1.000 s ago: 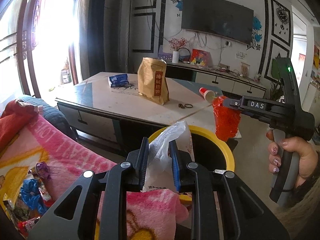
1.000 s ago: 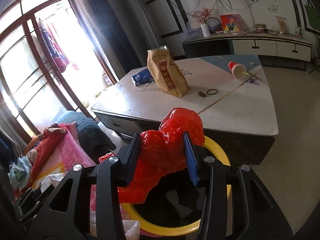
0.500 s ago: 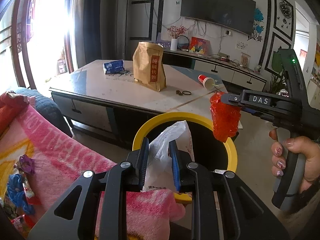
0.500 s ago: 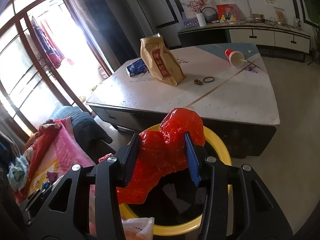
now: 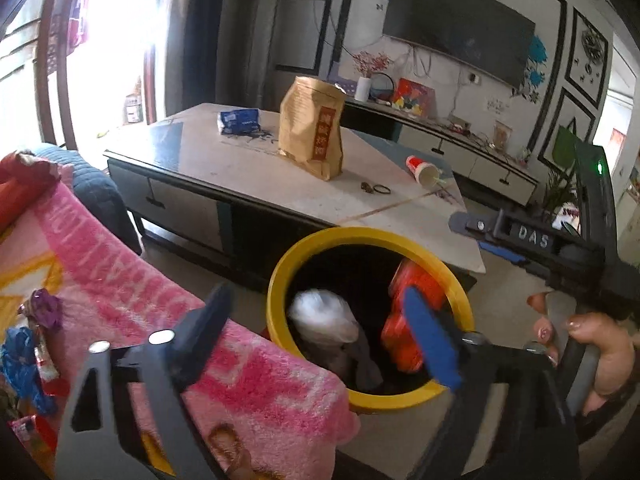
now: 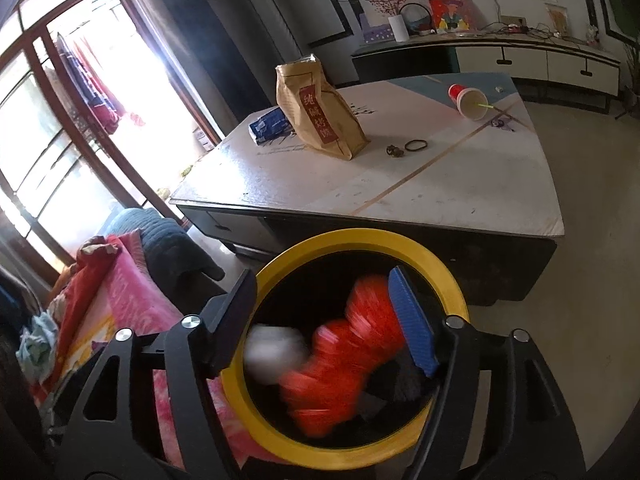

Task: Collect trash
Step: 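Open both tools to drop the white and red bags into the bin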

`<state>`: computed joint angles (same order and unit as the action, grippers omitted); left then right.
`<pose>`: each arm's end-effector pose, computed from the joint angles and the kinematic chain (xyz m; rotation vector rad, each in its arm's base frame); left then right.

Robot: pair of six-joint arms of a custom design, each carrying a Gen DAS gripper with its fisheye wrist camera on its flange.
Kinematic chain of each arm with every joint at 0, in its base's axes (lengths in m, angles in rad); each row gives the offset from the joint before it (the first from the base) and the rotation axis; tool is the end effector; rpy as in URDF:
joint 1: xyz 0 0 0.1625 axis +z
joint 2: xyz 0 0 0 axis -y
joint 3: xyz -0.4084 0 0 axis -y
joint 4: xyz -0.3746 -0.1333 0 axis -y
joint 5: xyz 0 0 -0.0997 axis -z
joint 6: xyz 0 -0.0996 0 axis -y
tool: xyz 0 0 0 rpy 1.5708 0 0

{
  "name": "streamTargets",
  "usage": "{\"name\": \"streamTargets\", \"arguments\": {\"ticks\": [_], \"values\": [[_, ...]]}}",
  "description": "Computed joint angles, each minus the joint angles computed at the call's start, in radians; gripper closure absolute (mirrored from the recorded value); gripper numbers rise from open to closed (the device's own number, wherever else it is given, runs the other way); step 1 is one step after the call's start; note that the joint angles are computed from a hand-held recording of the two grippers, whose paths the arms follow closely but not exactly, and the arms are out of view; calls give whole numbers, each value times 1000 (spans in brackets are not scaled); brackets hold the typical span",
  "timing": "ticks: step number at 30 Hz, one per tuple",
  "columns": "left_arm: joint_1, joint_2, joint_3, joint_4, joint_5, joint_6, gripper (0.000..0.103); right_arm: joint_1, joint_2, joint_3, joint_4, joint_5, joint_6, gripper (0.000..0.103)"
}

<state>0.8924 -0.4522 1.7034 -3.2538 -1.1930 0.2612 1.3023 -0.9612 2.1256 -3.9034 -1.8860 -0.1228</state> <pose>-0.2531 -0.5850 -0.0570 1.1539 2.5301 -0.7061 -0.0360 -0.5171 0.2079 -0.4016 -2.2382 1.3966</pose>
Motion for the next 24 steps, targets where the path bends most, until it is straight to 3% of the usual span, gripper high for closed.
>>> {"name": "streamTargets", "arguments": {"ticks": [12, 24], "values": [[9, -68, 65, -96, 14, -42, 7, 64, 35, -4, -57, -30, -71, 27], [35, -145, 136, -160, 59, -53, 7, 121, 66, -16, -38, -22, -103, 25]]}}
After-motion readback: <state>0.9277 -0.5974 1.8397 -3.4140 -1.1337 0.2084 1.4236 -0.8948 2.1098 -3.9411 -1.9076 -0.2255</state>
